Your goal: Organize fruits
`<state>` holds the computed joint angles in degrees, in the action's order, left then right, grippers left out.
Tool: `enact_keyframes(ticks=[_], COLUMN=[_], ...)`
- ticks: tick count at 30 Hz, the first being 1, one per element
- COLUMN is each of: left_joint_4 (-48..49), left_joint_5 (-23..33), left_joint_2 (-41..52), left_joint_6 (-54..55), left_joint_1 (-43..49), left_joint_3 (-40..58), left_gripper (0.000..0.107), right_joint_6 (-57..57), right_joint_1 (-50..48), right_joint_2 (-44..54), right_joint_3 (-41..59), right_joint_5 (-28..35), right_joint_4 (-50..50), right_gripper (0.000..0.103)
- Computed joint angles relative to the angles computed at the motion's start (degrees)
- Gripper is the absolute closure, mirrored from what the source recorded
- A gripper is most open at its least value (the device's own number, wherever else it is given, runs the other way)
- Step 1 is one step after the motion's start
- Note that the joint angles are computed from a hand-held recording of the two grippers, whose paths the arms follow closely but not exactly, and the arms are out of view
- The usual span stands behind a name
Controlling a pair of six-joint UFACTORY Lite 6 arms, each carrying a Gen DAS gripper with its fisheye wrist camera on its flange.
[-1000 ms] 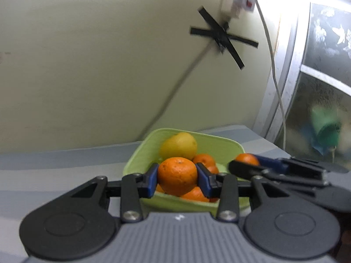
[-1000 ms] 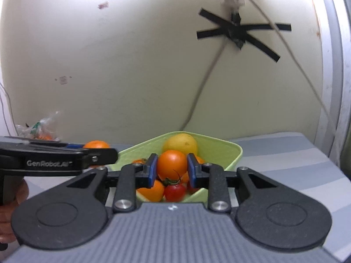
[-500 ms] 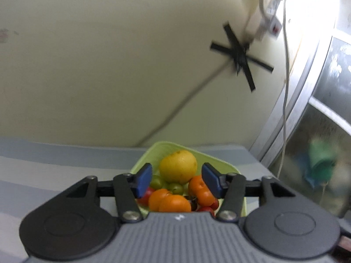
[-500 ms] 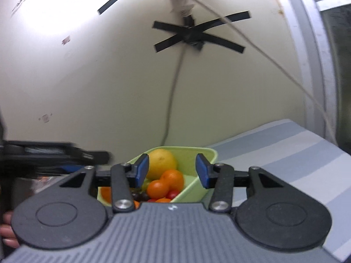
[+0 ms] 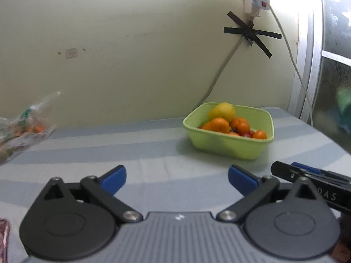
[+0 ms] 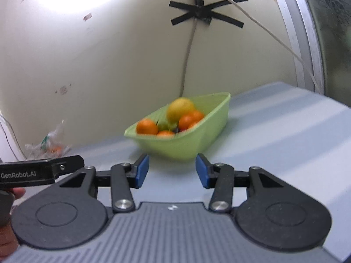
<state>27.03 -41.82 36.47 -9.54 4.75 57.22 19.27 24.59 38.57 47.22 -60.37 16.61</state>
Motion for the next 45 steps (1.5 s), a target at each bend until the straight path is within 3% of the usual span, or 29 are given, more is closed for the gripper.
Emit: enact_keyframes(ticks=[9,23,45], left_joint_4=[-7.68,-19.29,-27.64], left_joint_5=[-12.13,-15.87,-13.69], left_joint_2=[-6.69,-5.59,-1.12], left_joint_6=[13.57,20.52,24.67], left_joint_1=[1.59,-1.49,-4.46], left_joint_3=[-17.25,-20.36,-15.92], left_gripper=[0.004,0.004,0.004], right_joint_6=[6.37,16.29,14.79], right_joint_1=[4.85,-0.05,-0.27], right_joint_2=[-1.39,-0.66,-0.40], right_joint_3=[-6.79,-8.56,-8.77], right_joint_5=[-5.85,-9.01,-10.20], right_joint_4=[3.94,-2.87,-4.33], right_gripper=[0.052,0.051,0.046])
